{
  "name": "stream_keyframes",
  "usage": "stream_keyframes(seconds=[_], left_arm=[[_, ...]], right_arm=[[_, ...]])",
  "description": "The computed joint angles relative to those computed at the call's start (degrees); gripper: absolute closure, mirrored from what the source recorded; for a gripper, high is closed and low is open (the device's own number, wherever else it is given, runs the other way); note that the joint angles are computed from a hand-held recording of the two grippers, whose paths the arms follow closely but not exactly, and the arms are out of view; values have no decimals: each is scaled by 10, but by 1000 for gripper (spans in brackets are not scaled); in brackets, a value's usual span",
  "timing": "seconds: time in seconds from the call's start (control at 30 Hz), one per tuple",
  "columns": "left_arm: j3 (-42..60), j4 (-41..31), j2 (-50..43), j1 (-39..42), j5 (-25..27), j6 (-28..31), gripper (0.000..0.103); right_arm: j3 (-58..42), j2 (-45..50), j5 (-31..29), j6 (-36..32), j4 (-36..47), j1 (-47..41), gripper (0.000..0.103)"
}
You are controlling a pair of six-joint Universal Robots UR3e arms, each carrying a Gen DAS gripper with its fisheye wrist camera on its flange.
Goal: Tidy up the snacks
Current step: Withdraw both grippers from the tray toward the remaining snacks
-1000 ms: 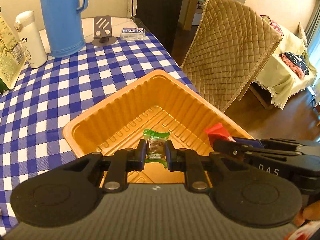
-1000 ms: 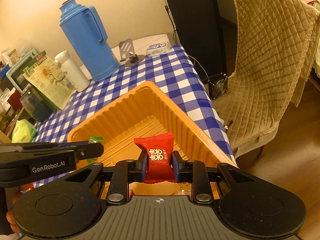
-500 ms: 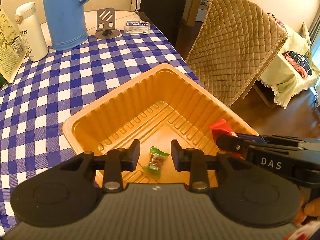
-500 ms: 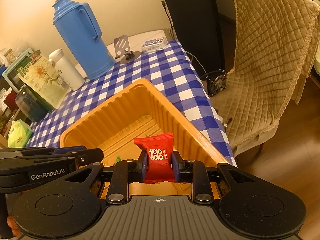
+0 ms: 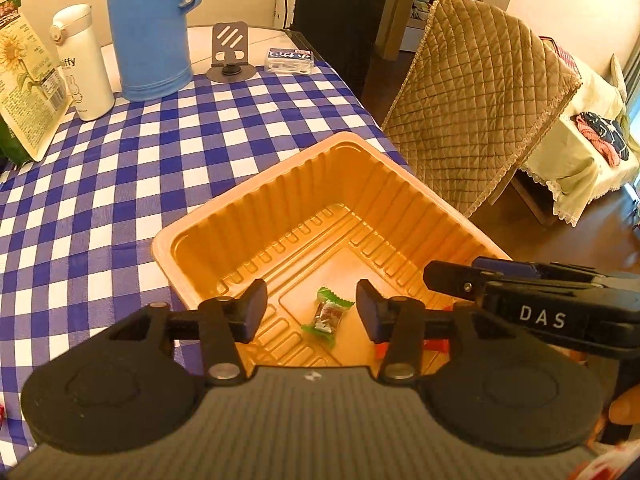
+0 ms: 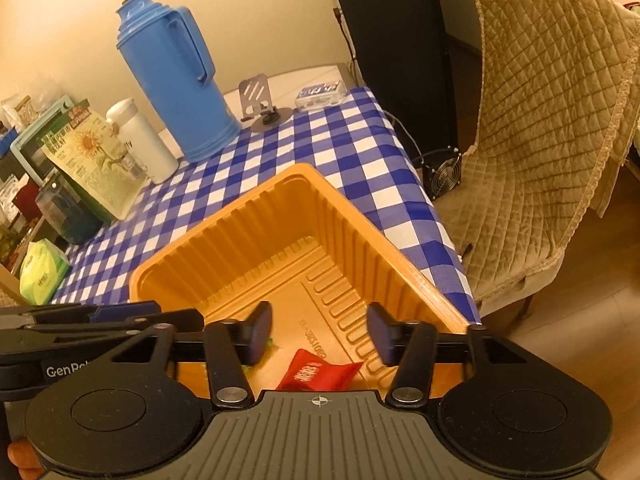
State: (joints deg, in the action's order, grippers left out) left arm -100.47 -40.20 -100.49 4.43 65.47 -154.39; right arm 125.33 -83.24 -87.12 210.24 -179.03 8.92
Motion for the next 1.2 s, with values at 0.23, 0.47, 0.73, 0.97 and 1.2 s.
stream_keyframes(seconds=[0.23, 0.47, 0.73, 0.97, 1.2], left_arm=[[-34, -6, 45, 18, -17, 8, 51], [-80, -32, 114, 53, -50, 25, 51], [-143, -103, 227, 117, -93, 84, 51], [-176, -247, 351, 210, -144, 180, 51], [-169, -490, 475, 352, -188, 347, 51]], right_arm=[[10, -23, -27, 20, 2, 18, 43], [37, -70, -36, 36, 12, 32, 41], [48, -108, -79, 54, 23, 91, 41], [43, -130, -130, 62, 37, 161, 41], [29, -136, -168, 85, 56, 233, 41]])
